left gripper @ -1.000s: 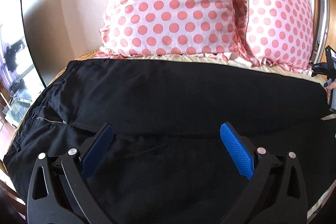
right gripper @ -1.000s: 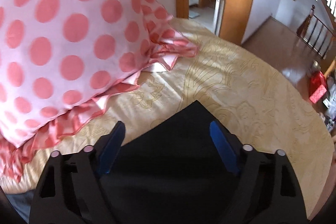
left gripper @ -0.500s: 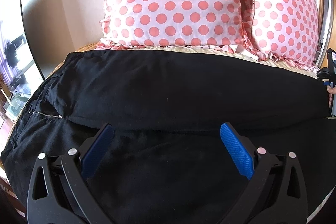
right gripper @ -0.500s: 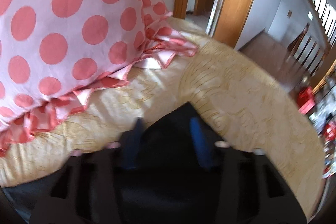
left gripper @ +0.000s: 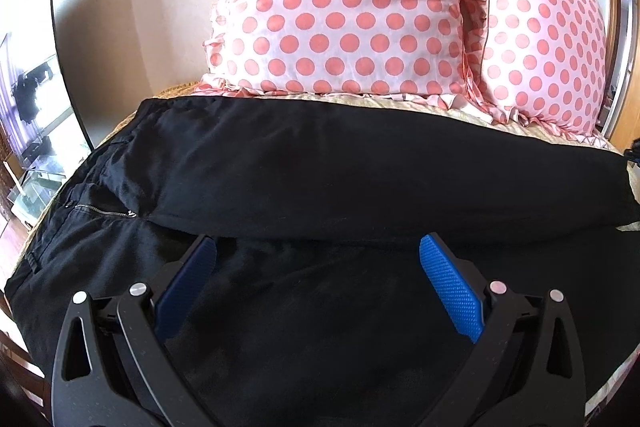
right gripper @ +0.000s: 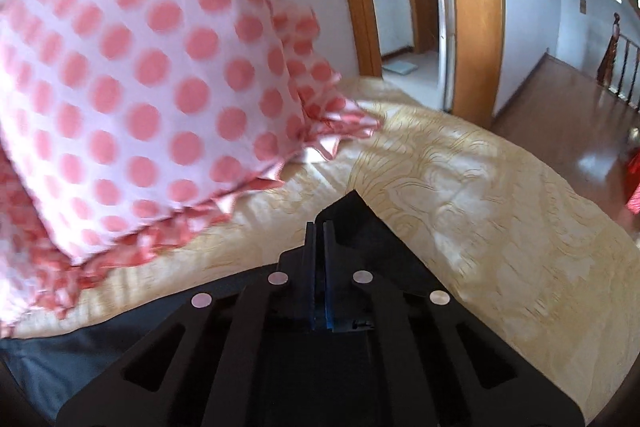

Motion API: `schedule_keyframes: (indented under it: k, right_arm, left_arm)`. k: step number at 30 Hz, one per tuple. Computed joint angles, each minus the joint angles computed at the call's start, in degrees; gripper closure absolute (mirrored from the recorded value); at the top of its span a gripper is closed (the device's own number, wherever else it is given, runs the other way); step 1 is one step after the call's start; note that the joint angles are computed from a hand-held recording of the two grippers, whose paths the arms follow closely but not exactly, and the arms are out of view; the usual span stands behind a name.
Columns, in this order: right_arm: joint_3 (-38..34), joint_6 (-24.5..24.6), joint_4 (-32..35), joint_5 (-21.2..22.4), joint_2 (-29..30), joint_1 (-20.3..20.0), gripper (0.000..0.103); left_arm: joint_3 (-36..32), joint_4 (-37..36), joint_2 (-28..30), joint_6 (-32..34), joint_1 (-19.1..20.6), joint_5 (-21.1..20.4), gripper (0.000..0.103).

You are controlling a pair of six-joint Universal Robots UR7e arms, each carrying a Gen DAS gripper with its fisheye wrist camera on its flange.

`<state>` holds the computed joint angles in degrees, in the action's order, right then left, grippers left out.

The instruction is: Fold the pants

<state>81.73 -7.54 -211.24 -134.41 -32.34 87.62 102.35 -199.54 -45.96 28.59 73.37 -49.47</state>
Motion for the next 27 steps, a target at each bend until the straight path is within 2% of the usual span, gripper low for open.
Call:
schedule_keyframes:
  k: [4, 6, 8, 10, 11, 13, 15, 16, 18, 19, 20, 24, 27]
  right_arm:
    - [13.0, -1.4, -13.0, 5.7, -4.2, 1.3, 0.100]
    - [18.8, -2.6, -20.4, 7.2, -5.1, 2.3, 0.101]
    - [24.5, -3.3, -28.8, 7.3, -4.8, 3.2, 0.101]
    - [27.9, -2.7, -32.0, 6.4, -4.3, 3.4, 0.101]
    - [29.1, -1.7, -31.7, 6.5, -4.3, 3.0, 0.101]
    - [31.3, 3.2, -27.0, 8.1, -5.9, 1.6, 0.101]
    - [32.2, 8.9, -22.3, 11.8, -7.9, 0.2, 0.100]
    - [32.1, 10.3, -21.0, 13.9, -8.6, -0.3, 0.095]
    - [29.1, 8.8, -18.5, 13.8, -8.7, -0.2, 0.069]
    - [27.6, 7.7, -17.6, 13.2, -8.3, -0.1, 0.046]
    - [25.2, 6.8, -15.7, 12.3, -7.9, -0.2, 0.040]
    - [20.5, 11.5, -5.1, 9.5, -8.4, -2.1, 0.043]
    - [17.8, 13.9, -0.2, 7.1, -7.9, -3.3, 0.047]
  left_arm:
    - [1.9, -1.2, -1.2, -0.1, -0.3, -0.6, 0.002]
    - [3.2, -2.2, -1.8, 0.0, -0.5, -1.2, 0.002]
    - [4.0, -2.7, -2.2, -0.1, -0.7, -1.5, 0.002]
    - [4.8, -3.1, -2.5, -0.4, -0.8, -1.8, 0.002]
    - [5.1, -3.0, -2.6, -0.6, -0.8, -2.0, 0.002]
    - [5.4, -2.5, -2.6, -1.0, -1.0, -1.9, 0.002]
    - [5.9, -2.1, -2.9, -1.3, -1.3, -1.8, 0.002]
    - [6.2, -2.3, -3.0, -1.2, -1.4, -2.0, 0.002]
    - [7.1, -4.3, -3.0, 0.0, -1.7, -1.9, 0.002]
    - [7.4, -5.5, -2.8, 0.7, -1.9, -1.5, 0.002]
    - [7.6, -6.7, -2.6, 1.5, -2.1, -0.9, 0.002]
    - [7.6, -7.3, -2.8, 2.1, -2.0, -0.1, 0.002]
    - [7.3, -7.4, -2.9, 2.0, -1.8, 0.5, 0.002]
